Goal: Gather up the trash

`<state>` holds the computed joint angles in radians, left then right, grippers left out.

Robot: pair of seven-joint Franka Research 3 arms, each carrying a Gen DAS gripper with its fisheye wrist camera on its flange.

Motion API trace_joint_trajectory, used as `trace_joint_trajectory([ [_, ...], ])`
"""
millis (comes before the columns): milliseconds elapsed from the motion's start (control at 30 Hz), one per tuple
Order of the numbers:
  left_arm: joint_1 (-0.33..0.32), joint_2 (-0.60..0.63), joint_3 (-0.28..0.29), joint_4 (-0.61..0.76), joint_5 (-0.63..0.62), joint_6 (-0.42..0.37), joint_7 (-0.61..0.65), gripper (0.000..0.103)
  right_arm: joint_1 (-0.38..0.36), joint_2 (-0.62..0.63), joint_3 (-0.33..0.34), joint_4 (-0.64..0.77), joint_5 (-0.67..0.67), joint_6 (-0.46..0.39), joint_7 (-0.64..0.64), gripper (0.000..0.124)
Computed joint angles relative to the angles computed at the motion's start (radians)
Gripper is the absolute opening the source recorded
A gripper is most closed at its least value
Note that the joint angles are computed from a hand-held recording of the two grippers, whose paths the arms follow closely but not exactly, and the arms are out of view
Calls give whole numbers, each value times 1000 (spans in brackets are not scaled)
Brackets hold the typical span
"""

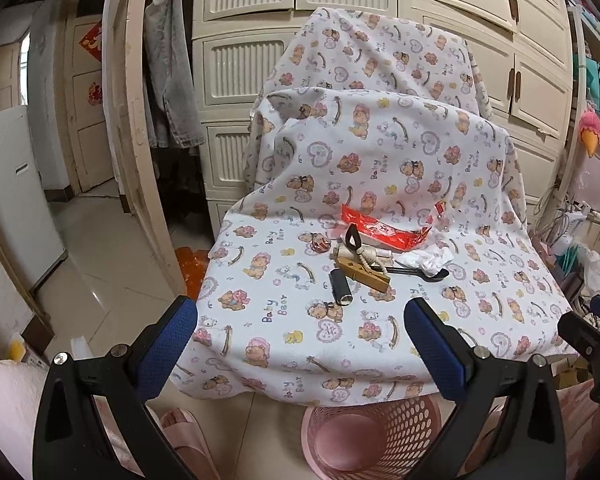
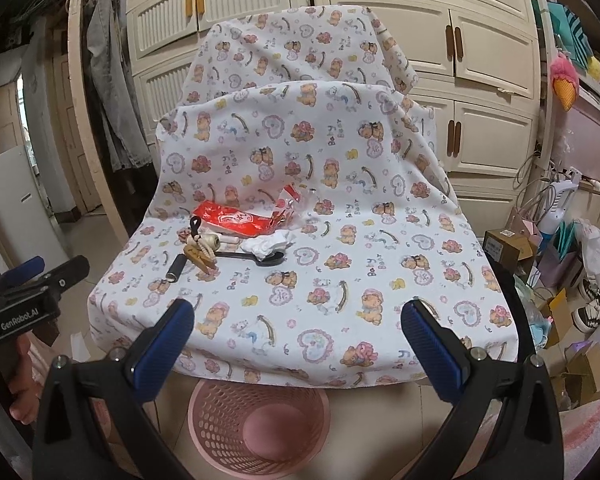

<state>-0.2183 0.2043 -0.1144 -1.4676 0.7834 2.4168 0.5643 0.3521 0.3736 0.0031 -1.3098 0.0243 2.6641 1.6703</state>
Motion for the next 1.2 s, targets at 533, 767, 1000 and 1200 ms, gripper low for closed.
trace_joint_trajectory([
  [533, 3, 19, 0, 26, -58, -2, 26, 102, -2, 2, 5, 5, 10, -8, -30, 103],
  [767, -6, 15, 7, 20, -19, 1, 10, 102, 1, 0, 3, 1, 2, 2, -37, 103],
  [1000, -7, 17, 5, 21, -10, -1, 9, 102, -4, -2, 9, -1, 18, 5, -51, 103],
  [1200, -7, 18, 7, 21, -1, 2, -2, 102, 0, -1, 8, 0, 18, 1, -50, 103],
])
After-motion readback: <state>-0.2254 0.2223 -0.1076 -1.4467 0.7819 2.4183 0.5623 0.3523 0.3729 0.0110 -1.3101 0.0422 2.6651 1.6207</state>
